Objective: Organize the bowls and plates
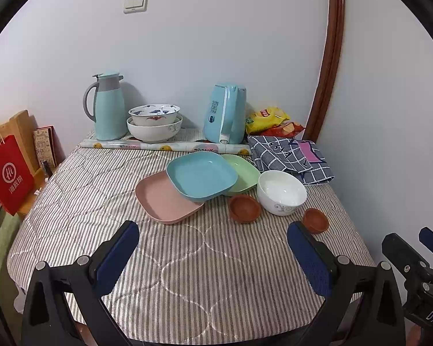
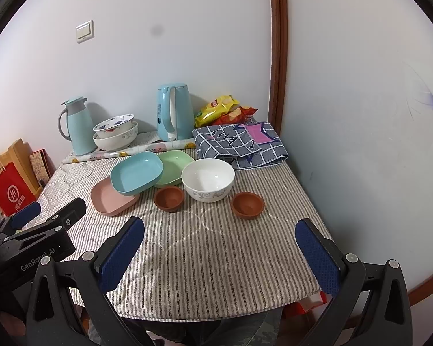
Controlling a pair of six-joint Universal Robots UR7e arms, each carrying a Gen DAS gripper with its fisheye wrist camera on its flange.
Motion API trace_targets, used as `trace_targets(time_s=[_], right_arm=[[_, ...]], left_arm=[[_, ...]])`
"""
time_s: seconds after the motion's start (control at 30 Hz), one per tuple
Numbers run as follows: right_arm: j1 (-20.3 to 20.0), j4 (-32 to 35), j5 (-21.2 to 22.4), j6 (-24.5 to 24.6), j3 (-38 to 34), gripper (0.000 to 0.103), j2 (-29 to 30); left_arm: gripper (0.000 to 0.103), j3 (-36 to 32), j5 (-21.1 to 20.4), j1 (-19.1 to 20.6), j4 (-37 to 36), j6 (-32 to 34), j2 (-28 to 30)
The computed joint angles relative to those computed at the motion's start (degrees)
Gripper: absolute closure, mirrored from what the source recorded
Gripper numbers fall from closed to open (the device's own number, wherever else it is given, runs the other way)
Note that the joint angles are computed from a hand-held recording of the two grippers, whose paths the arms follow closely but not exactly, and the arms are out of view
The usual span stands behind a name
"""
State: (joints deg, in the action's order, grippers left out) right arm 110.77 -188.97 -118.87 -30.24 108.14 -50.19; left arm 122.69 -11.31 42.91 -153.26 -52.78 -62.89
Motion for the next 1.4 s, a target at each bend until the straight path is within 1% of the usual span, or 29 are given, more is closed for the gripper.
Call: trace_targets(time_s=[0.73, 1.07, 1.3, 1.4], right_arm=[[0.10, -0.01, 0.60, 0.48, 0.27, 0.000, -0.33], [0.08, -0.29, 0.69, 0.44, 0.51, 0.000, -0.35], [0.17, -0.49, 0.73, 0.39, 0.71, 0.000, -0.40], [0.23, -0.57, 0.68, 0.35, 0.69, 0.000, -0.33]], left_arm=[[0.000, 0.12, 0.71, -0.26, 1.66, -2.05, 0.16], [0.000, 0.28, 0.97, -0.41, 4.20, -3.94, -0.68], [0.000, 0.28, 1.11, -0.48, 4.67, -4.12, -1.00], [0.000, 0.29, 1.23, -0.57, 6.52, -5.39, -1.49]])
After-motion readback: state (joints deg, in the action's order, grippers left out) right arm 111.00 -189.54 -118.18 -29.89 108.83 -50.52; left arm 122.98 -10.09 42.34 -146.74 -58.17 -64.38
